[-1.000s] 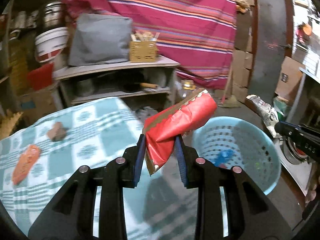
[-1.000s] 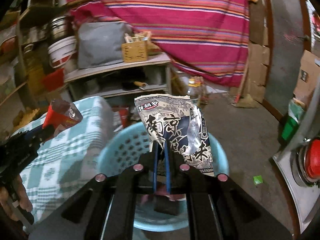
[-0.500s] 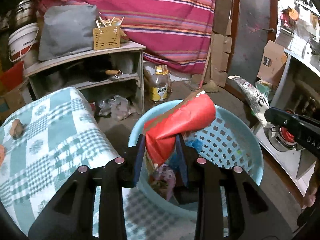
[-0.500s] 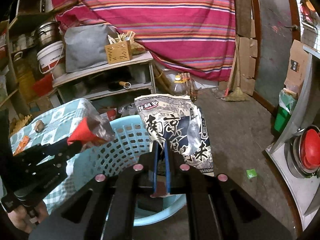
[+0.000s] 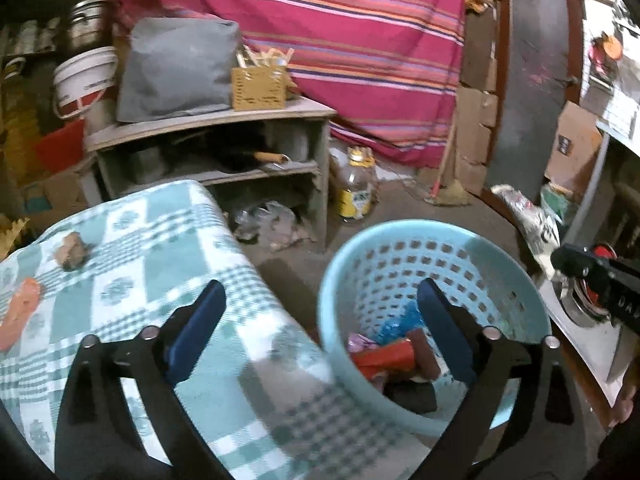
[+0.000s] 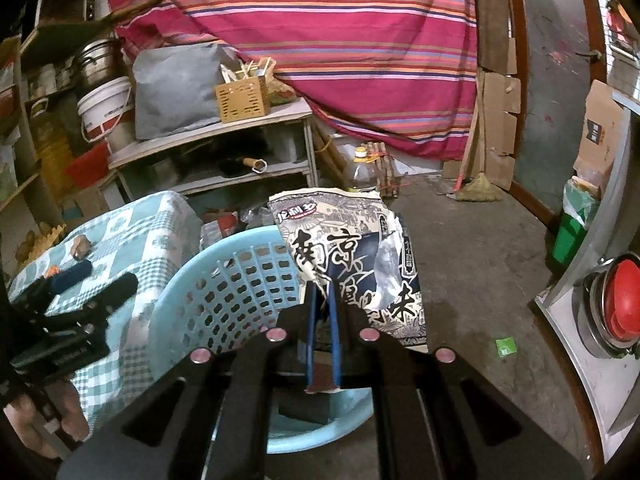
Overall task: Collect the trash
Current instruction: 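Open the left gripper to drop the wrapper while the right drops the bag, then move both open grippers back over the table toward the remaining items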
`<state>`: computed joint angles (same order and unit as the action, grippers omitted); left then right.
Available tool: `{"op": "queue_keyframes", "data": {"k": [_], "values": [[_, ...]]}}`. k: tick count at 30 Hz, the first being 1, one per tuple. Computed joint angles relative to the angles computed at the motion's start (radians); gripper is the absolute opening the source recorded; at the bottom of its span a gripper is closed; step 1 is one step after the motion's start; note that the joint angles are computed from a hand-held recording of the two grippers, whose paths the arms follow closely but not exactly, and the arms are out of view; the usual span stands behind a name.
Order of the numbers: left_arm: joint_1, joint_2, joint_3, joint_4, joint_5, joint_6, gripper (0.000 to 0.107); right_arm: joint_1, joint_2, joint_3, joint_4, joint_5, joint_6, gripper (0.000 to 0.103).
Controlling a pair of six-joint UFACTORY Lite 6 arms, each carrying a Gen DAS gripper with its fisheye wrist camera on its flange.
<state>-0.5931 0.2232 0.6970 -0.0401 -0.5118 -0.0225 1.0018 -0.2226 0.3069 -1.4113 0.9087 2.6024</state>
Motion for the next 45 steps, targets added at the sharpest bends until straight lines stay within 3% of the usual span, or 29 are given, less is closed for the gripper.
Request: {"op": "queue_keyframes", "data": {"k": [11,14,15,17,20,22,26,31,39,45], "values": [[0.126,-0.093,-0.062,-0.017,0.004,0.057,0.098,-0.077,0.164,0.106,-0.151,-0.084,0.089,0.011],[0.193,-0.125,-0.080,0.017,0.013,0.057,0.098,-0.098,0.221,0.144,-0.161,-0.093,0.102,0.025],[0.227,-0.135,-0.084,0.036,0.020,0.056,0.098,-0.110,0.246,0.161,-0.163,-0.102,0.104,0.037],[0.279,-0.150,-0.091,0.083,0.027,0.035,0.098,-0.124,0.286,0.188,-0.164,-0.115,0.107,0.048],[0.395,-0.172,-0.095,0.229,0.037,-0.053,0.098,-0.108,0.322,0.235,-0.120,-0.106,0.078,0.050],[0.488,-0.186,-0.096,0.354,0.036,-0.131,0.098,-0.075,0.322,0.261,-0.084,-0.071,0.048,0.061],[0.668,-0.167,-0.072,0.546,0.015,-0.227,0.098,0.013,0.349,0.359,-0.042,0.014,-0.014,0.074],[0.880,-0.095,-0.004,0.721,-0.022,-0.283,0.098,0.062,0.524,0.599,-0.054,0.034,-0.109,0.075],[1.163,0.109,0.223,1.033,-0.063,-0.510,0.098,0.045,0.860,1.052,-0.054,-0.066,-0.275,0.075],[1.246,0.319,0.452,1.173,-0.025,-0.629,0.098,0.033,1.156,1.485,0.069,-0.125,-0.519,0.075]]}}
